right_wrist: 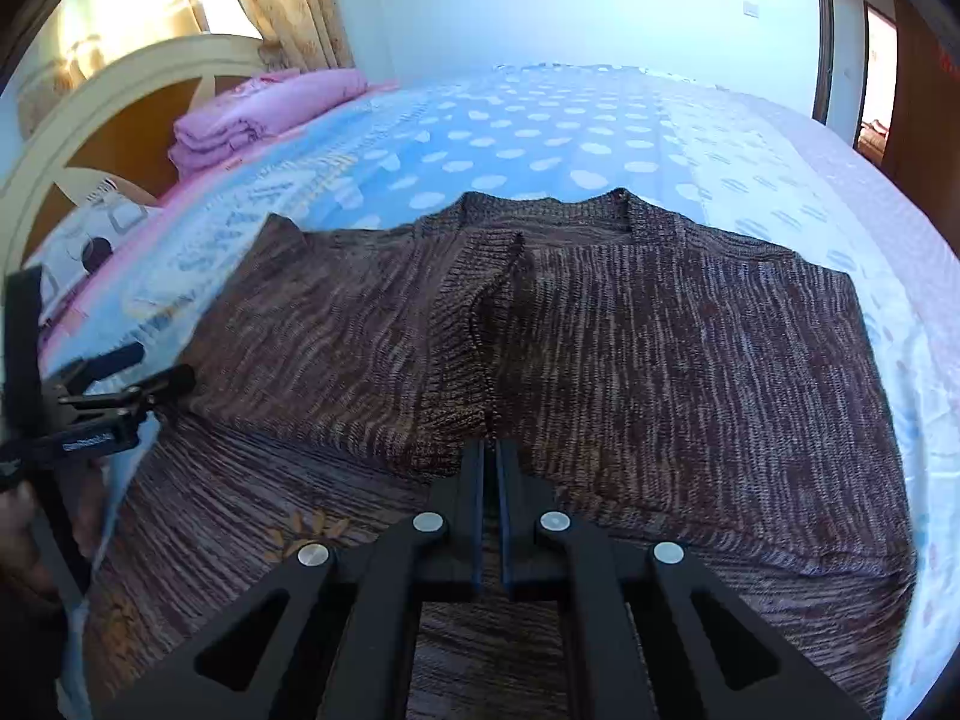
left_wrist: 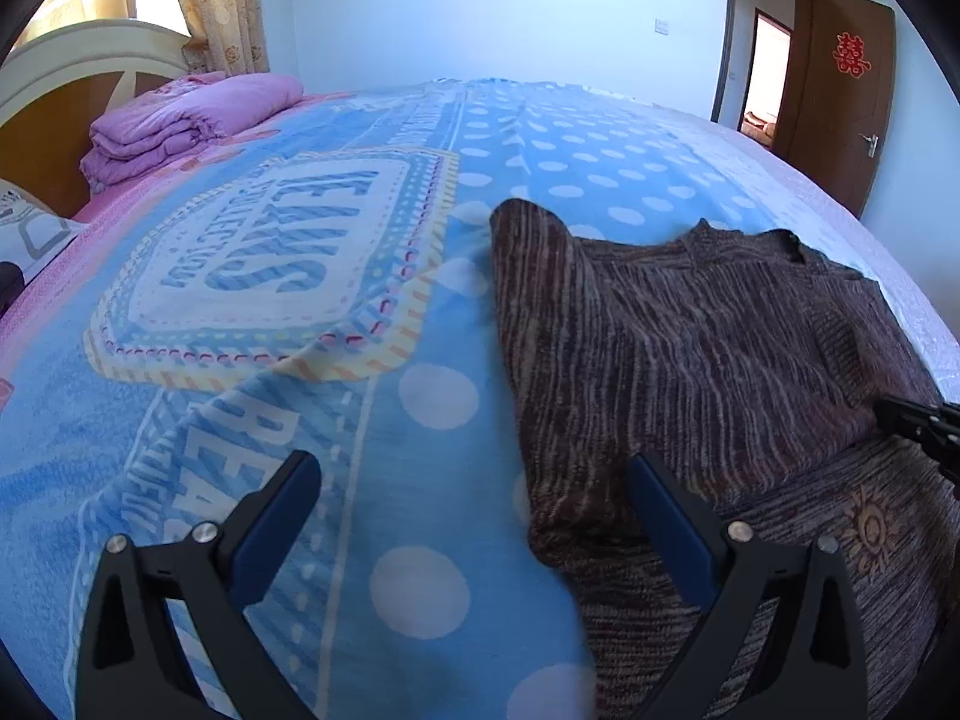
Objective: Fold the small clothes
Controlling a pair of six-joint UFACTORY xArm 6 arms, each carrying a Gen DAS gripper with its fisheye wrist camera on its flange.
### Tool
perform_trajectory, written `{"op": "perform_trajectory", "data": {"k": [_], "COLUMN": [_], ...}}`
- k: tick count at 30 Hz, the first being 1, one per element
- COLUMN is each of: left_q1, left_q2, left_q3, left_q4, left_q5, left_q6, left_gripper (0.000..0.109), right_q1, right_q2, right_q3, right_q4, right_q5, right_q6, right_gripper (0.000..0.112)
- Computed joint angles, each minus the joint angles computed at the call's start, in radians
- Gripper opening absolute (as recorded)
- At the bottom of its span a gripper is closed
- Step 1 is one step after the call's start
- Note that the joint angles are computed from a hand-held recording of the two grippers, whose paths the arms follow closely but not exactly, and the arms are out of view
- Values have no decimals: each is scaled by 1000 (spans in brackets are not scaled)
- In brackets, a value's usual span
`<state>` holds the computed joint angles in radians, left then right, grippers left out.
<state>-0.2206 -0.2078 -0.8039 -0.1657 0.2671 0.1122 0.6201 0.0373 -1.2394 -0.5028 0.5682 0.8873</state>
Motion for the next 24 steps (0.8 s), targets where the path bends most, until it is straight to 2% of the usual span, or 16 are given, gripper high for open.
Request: {"op": "perform_trajectory", "data": {"k": [2, 3, 7, 8, 10, 13, 16, 18, 19, 20, 22, 24], "left_q1": [1, 1, 4, 4, 6, -5, -2, 12, 20, 24, 25, 40], "left_q2": [-2, -9, -24, -28, -16, 45, 115, 156, 175, 204, 248, 242], "left_q3": [2, 11, 3, 3, -8, -83, -164, -217, -242, -276, -316, -303], "left_q4": [12, 20, -81, -80, 19, 128, 360, 509, 576, 622, 589, 489], "left_q5": [-3, -15, -13, -29, -60, -34, -14, 14, 41, 90, 173, 162], "left_q6": [-10, -21, 53, 50, -26, -91, -268, -425, -502, -553, -541, -493], "left_gripper": [103, 103, 103, 103, 103, 103, 103, 103, 103, 103, 103, 103], "right_q1": [-11, -20, -56, -68, -87, -67, -45, -40, -35, -27, -15, -11], "right_q2": [-46, -67, -119, -123, -105, -13, 140, 209, 235, 253, 243, 214], "right_q3": [44, 57, 53, 53, 37, -61, -238, -316, -346, -369, -354, -318], "right_q4": [-33, -58, -153, -140, -47, 38, 166, 185, 167, 118, 33, -47], "right_q5": [-43, -43, 102, 103, 66, 30, 78, 112, 130, 154, 157, 156], "right_q6": [27, 44, 104, 83, 2, -140, -259, -251, -238, -210, -153, -86], "right_gripper": [19, 22, 24, 24, 24, 25, 44, 44, 33, 3, 3, 3]}}
